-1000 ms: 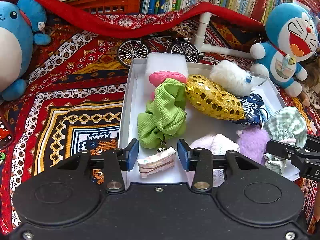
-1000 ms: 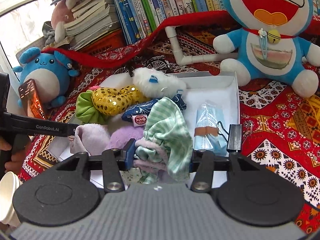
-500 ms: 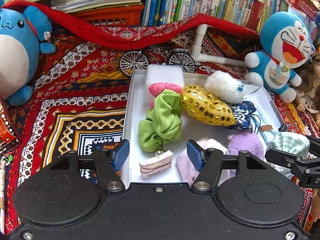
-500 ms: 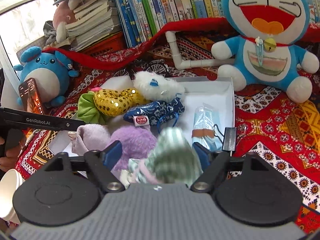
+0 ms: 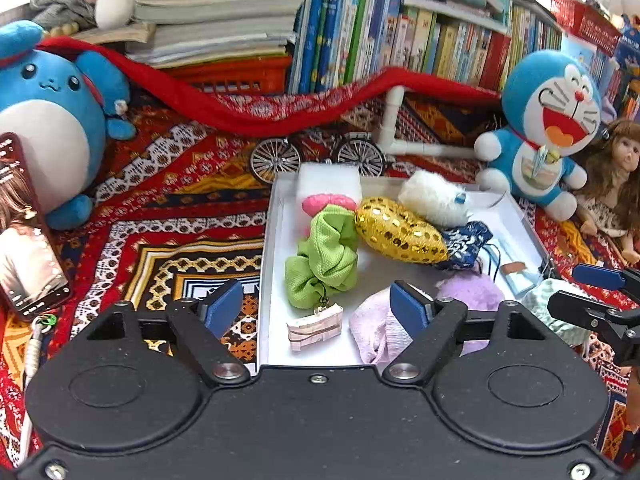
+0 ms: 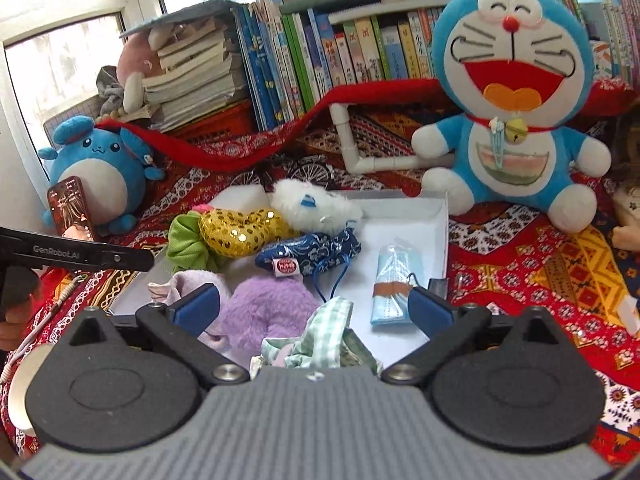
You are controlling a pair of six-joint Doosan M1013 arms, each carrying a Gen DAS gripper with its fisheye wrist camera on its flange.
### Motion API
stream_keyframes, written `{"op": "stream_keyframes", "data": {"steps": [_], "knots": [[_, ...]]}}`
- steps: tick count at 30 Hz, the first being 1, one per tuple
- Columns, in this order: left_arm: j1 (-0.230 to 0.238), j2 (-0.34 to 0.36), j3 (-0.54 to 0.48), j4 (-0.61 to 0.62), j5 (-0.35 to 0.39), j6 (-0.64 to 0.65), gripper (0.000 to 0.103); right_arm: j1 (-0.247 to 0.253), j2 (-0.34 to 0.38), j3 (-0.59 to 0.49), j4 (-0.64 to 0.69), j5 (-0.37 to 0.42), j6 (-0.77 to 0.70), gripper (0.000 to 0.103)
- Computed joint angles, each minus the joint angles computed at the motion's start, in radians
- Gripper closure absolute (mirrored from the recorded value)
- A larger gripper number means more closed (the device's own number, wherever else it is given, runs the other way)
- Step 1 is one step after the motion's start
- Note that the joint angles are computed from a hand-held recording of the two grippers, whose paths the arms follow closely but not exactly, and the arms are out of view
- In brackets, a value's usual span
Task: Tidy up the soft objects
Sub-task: 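Lower the package and scrunchie into the tray and open both grippers, then withdraw both tools toward the small cream packet and white paper figure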
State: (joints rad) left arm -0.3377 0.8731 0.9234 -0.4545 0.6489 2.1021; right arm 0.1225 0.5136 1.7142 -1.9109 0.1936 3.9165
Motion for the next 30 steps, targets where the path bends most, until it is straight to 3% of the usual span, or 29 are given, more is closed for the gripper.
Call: {"op": "stream_keyframes", "data": {"steps": [10, 18, 30], "knots": [[0.018, -0.098, 0.166, -0.229, -0.114, 0.205, 0.017, 0.011, -0.035, 0.053, -0.181, 0.08, 0.204, 0.0], [0.03, -0.168, 0.294, -0.464, -0.177, 0.45, 0.013, 0.015, -0.061, 0.093, -0.258, 0.111, 0.292, 0.0], [0.051, -0.248, 0.458, -0.758, -0.209, 0.761, 0.011, 0.029, -0.077, 0.148, -0.322, 0.208, 0.403, 0.0]]}}
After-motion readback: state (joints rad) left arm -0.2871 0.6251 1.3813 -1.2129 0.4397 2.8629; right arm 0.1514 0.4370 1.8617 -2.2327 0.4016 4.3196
